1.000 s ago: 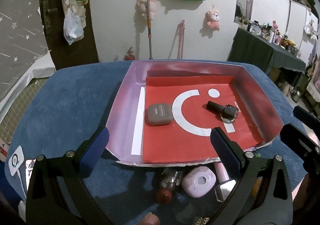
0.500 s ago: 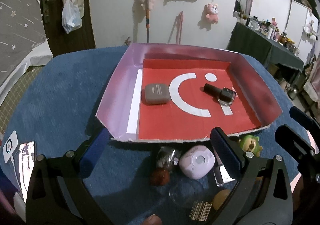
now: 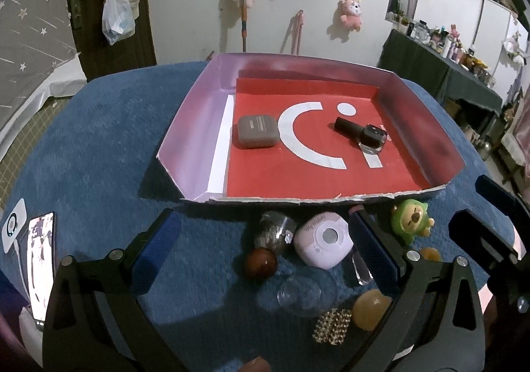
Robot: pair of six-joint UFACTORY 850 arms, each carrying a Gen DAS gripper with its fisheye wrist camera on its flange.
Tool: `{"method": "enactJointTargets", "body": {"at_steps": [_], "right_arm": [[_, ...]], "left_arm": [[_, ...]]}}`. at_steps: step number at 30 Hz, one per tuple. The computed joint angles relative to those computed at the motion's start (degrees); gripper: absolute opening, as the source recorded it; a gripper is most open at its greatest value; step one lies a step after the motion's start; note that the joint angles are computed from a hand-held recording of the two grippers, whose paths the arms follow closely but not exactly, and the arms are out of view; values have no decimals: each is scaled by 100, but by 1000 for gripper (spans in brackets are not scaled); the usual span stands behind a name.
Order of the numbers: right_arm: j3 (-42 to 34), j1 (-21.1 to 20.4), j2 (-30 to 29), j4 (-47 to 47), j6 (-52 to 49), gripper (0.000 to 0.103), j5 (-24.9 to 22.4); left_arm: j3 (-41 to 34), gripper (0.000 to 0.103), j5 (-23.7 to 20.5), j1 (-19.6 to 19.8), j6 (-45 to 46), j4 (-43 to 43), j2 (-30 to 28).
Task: Organize rigid objects
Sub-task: 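Withdraw both tools from the box back toward the remaining items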
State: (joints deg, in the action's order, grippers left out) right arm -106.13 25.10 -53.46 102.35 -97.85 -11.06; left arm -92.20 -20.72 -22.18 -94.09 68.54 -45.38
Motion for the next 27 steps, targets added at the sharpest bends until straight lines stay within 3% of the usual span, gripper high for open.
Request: {"method": "enactJointTargets", "body": {"at_steps": [21,27], "right_arm": [[770,15,353,1122,-1116,103,-149],[859,25,391,1063,-1063,103,-148]], "left_arm": [[451,103,84,-155,-433,277,184],[558,103,140,-169,-565,359,222]]}}
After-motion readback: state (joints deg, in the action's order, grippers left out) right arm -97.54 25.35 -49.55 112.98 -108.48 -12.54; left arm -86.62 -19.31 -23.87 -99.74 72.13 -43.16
